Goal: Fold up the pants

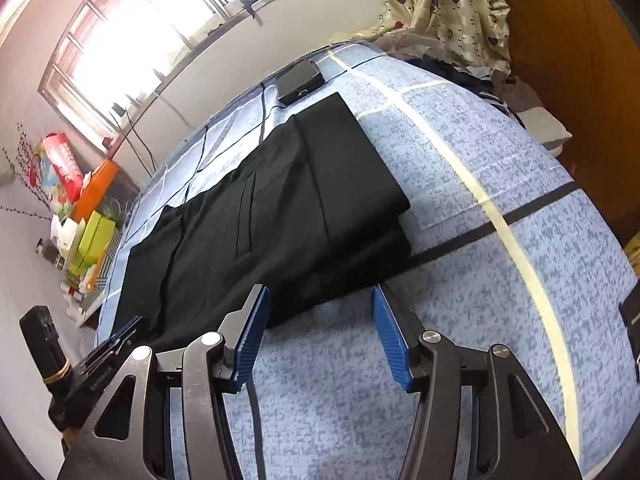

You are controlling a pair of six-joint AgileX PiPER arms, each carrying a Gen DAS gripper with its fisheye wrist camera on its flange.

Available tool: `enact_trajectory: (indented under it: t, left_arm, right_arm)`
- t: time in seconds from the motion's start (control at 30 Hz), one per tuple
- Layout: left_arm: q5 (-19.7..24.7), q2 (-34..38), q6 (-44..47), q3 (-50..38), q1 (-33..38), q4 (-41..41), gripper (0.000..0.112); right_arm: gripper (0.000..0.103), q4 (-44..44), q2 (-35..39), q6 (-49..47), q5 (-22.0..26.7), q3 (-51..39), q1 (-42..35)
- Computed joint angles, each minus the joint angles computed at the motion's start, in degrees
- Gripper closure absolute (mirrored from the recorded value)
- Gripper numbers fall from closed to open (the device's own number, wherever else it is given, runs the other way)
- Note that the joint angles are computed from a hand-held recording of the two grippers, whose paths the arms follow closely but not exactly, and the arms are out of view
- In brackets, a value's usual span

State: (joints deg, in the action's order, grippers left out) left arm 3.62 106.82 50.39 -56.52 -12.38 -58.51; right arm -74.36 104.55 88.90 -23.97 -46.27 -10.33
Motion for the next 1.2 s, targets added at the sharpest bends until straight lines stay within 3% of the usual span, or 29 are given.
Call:
enact_trajectory:
  t: [0.17, 0.27, 0.4, 0.53, 0.63, 0.73, 0.8, 0.93, 1.07, 1.2]
  left_arm:
    - [-0.05, 0.13, -0.87, -0.14, -0.1, 0.65, 0.088]
    - [0.24, 0.18, 5.3, -0.02, 0.19, -5.68, 0.088]
    - [0.24, 0.27, 6.9, -0.04, 0.14, -7.47, 0.088]
    - [1.52, 0.48, 16.15, -0.04, 1.0, -16.93, 0.088]
    - [1.9, 0.52, 18.93, 0.03, 1.26, -19.77, 0.088]
    - [2.86, 0.44, 23.2, 0.29, 1.96, -24.07, 0.088]
    - [3.49, 0.48, 24.55, 0.32, 2.34, -25.45, 0.088]
    - [3.4, 0.48, 24.8, 0.37, 2.41, -25.5, 0.088]
    - [3.57, 0.46, 25.83, 0.48, 2.52, -26.57, 0.088]
    - [3.37, 0.51, 25.59, 0.42, 2.43, -26.27, 0.088]
  right_arm:
    - [0.049, -1.65, 2.46, 3.66, -0.9, -3.81, -0.73]
    - [0.049, 3.71, 3.55, 1.37, -4.34, -3.28, -2.35]
    - [0.049, 8.57, 2.9, -0.18, -7.9, 0.26, -3.71]
    - [0.049, 3.95, 1.41, 3.78, -5.08, -0.04, -2.49]
    - [0.049, 6.46, 2.64, 1.26, -2.54, -2.47, -2.01]
    - [0.049, 18.85, 2.25, -10.73, 4.59, -3.07, 1.29]
    - [0.048, 23.61, 2.7, -14.94, 5.63, -3.29, 2.2]
    - [0.046, 23.69, 2.93, -12.5, -0.21, -1.41, 0.49]
    - [0.046, 14.7, 5.46, -2.31, -11.27, -1.35, -2.99]
    - [0.046, 13.35, 7.48, -0.3, -8.82, -5.97, -1.72]
